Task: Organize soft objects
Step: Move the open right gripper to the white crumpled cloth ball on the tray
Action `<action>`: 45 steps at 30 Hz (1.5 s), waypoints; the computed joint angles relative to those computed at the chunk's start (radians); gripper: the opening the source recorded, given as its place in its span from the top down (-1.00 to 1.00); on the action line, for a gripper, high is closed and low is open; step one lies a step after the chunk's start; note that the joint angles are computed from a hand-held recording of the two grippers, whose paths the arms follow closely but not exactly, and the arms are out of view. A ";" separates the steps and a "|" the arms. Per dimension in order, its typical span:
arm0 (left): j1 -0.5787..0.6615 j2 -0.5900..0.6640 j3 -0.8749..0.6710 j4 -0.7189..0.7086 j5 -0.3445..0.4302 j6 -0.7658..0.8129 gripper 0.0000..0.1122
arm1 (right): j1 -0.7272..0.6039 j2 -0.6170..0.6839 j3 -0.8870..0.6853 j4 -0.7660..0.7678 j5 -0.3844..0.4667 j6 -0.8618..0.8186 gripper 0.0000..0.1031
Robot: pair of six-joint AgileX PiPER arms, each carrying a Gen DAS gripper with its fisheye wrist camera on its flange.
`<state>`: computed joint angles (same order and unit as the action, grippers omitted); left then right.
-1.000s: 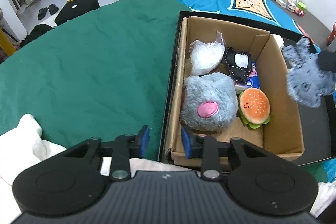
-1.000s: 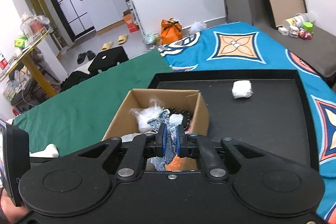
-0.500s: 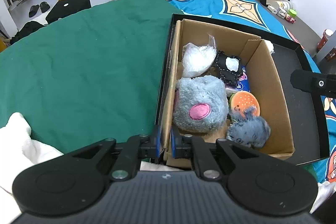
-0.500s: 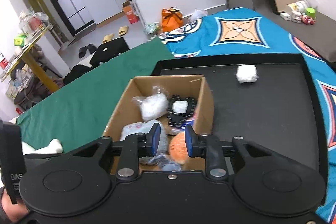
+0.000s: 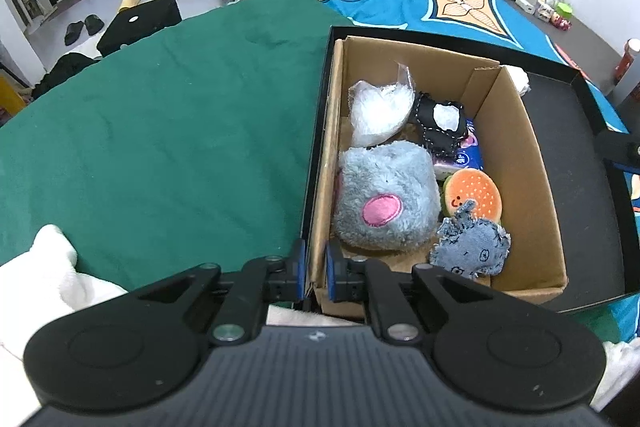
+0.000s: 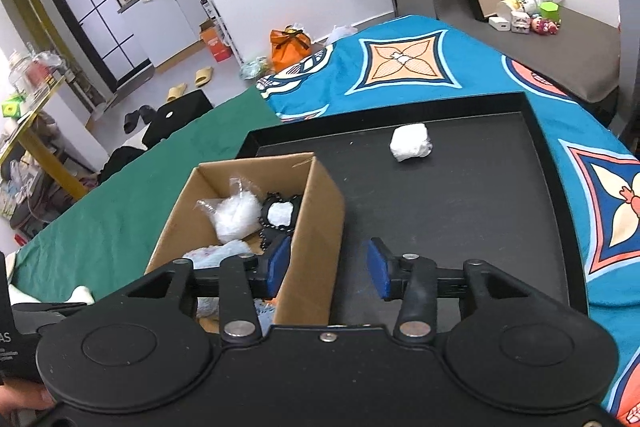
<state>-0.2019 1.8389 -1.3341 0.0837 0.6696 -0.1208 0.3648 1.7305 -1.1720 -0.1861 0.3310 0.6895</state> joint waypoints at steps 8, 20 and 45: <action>-0.035 0.021 -0.067 0.075 0.060 -0.075 0.76 | -0.067 0.009 0.023 0.091 -0.049 -0.114 -0.09; -0.090 0.131 -0.275 0.208 0.243 -0.194 0.16 | -0.174 0.076 -0.032 0.397 -0.086 -0.476 -0.39; -0.219 0.409 -0.711 0.392 0.544 -0.264 -0.07 | -0.325 0.316 -0.291 0.827 -0.051 -0.892 -0.59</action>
<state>-0.4209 2.2483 -2.0454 0.4759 1.2137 -0.3851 0.0402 2.0468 -1.4627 0.6405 0.2803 -0.2020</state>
